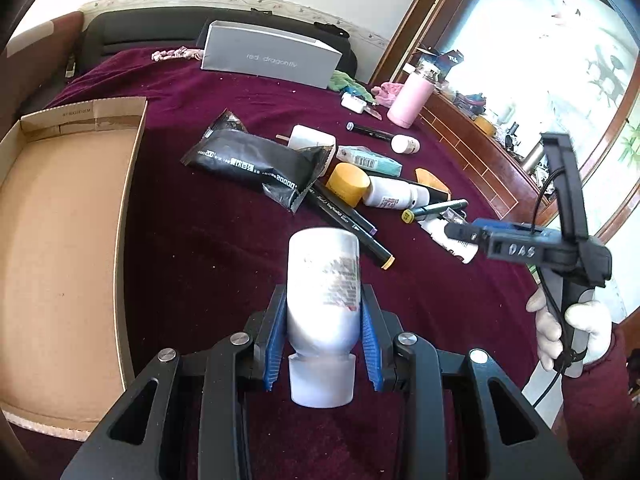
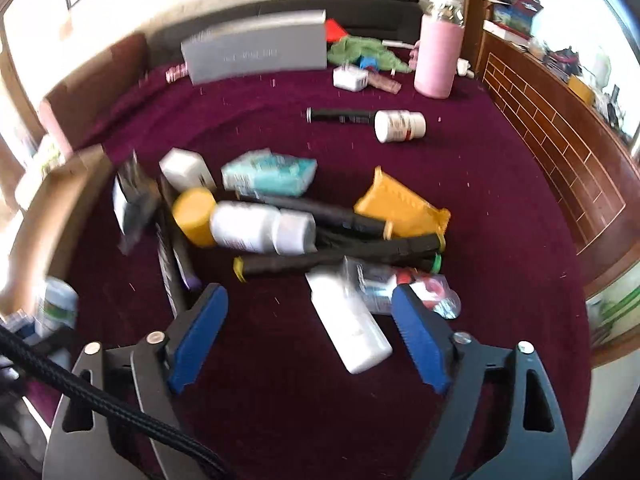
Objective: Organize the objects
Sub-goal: 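Grasp the white bottle with the left gripper while the right gripper grasps a white dropper bottle, then carry both white bottles over the cardboard box with both grippers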
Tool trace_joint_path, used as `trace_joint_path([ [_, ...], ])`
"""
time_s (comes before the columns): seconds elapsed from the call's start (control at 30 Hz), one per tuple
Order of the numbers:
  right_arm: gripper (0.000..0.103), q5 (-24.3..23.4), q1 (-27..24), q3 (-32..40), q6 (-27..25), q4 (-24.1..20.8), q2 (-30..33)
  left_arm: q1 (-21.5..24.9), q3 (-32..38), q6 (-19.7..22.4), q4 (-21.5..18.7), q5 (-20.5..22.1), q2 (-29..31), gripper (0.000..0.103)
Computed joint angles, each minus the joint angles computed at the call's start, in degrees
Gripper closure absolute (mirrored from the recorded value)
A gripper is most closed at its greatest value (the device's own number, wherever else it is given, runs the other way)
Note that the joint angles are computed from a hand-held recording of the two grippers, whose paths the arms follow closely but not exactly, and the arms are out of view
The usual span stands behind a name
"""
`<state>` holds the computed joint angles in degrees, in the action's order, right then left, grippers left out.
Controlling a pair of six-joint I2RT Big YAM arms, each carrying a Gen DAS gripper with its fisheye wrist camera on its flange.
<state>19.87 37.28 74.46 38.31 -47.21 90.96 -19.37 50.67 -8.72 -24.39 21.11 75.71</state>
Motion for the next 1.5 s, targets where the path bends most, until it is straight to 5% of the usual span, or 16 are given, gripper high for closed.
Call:
trace_joint_path([
  [0.1,0.040,-1.75,-0.41,0.48,-1.33,-2.78,1.24,0.14,0.21,-0.22,-0.38,0.26,0.38,0.074],
  [0.43,0.050,-5.27,-2.28,2.82,-0.64,-4.45,5.67,-1.17,0.89,-0.77,-0.15,-2.70,1.55,0.074],
  [0.7,0.069,-5.97,-1.44,0.34,1.01,-0.95,4.17,-5.16,4.40,-2.32,1.41,-10.59,6.52,0.073],
  [1.07,0.069,-4.46,-0.90,0.75,1.71,-1.03,4.87,-8.12,8.76,-1.44,-2.52,-17.07,11.17,0.074],
  [1.3,0.071,-3.47,-0.52,0.18,2.89,-0.29,4.55,-5.71,6.43,-3.87,-1.91,-11.13,8.86,0.074],
  [1.5,0.075,-5.69,-0.78,-2.44,4.28,2.21,2.47,-5.19,3.69,-4.18,-1.00,-10.03,4.04,0.074],
])
